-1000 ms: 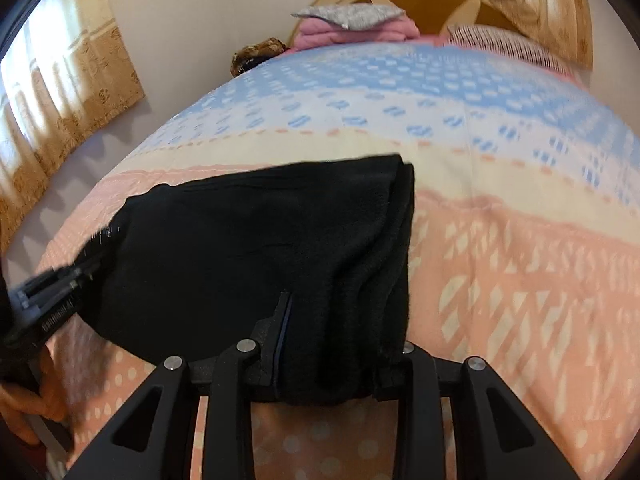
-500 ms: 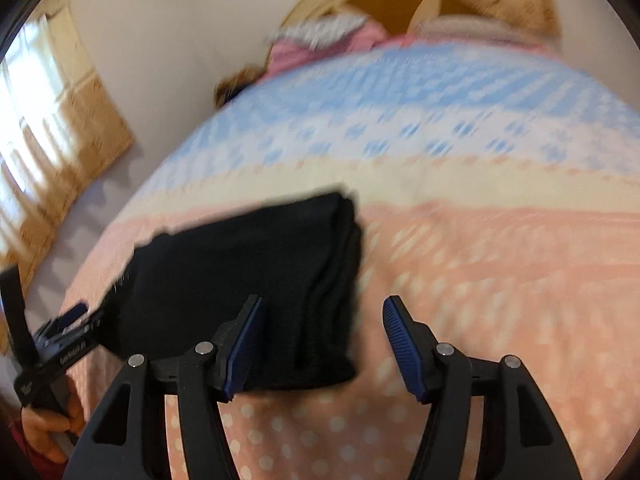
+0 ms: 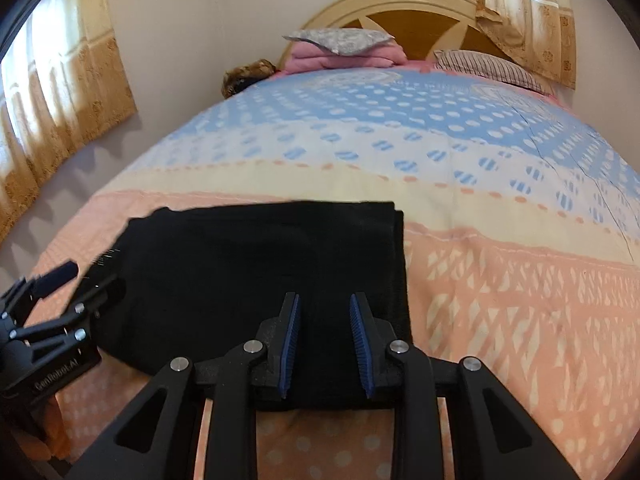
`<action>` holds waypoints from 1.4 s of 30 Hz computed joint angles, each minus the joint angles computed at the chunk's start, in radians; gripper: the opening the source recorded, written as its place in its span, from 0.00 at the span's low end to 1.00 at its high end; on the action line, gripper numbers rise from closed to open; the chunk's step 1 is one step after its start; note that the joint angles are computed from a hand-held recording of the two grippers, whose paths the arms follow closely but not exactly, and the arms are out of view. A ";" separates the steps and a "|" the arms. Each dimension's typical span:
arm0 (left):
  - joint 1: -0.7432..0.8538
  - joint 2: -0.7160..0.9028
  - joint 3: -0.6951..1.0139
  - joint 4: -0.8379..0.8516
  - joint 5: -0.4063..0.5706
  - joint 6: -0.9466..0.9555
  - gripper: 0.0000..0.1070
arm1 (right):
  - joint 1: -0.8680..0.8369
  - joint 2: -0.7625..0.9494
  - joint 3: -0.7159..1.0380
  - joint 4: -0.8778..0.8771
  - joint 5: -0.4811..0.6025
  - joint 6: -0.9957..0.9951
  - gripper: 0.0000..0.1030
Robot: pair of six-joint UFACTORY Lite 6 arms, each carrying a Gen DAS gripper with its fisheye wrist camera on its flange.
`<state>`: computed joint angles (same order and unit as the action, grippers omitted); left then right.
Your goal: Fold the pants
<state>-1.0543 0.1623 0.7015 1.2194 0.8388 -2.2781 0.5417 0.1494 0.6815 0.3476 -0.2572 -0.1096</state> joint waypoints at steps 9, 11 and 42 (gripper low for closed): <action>0.045 0.019 -0.033 0.060 -0.057 -0.066 0.89 | 0.055 0.103 0.057 0.281 -0.088 -0.285 0.28; 0.052 0.025 -0.034 0.043 -0.058 -0.082 0.96 | 0.075 0.112 0.057 0.336 -0.117 -0.336 0.29; -0.142 -0.166 -0.163 -0.081 -0.055 -0.138 0.96 | 0.358 -0.113 -0.108 1.019 -0.280 -0.854 0.68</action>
<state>-1.1959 -0.0035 0.5381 1.1381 0.7835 -2.4156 0.9001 0.0364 0.5734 1.3668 -0.5368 -0.9641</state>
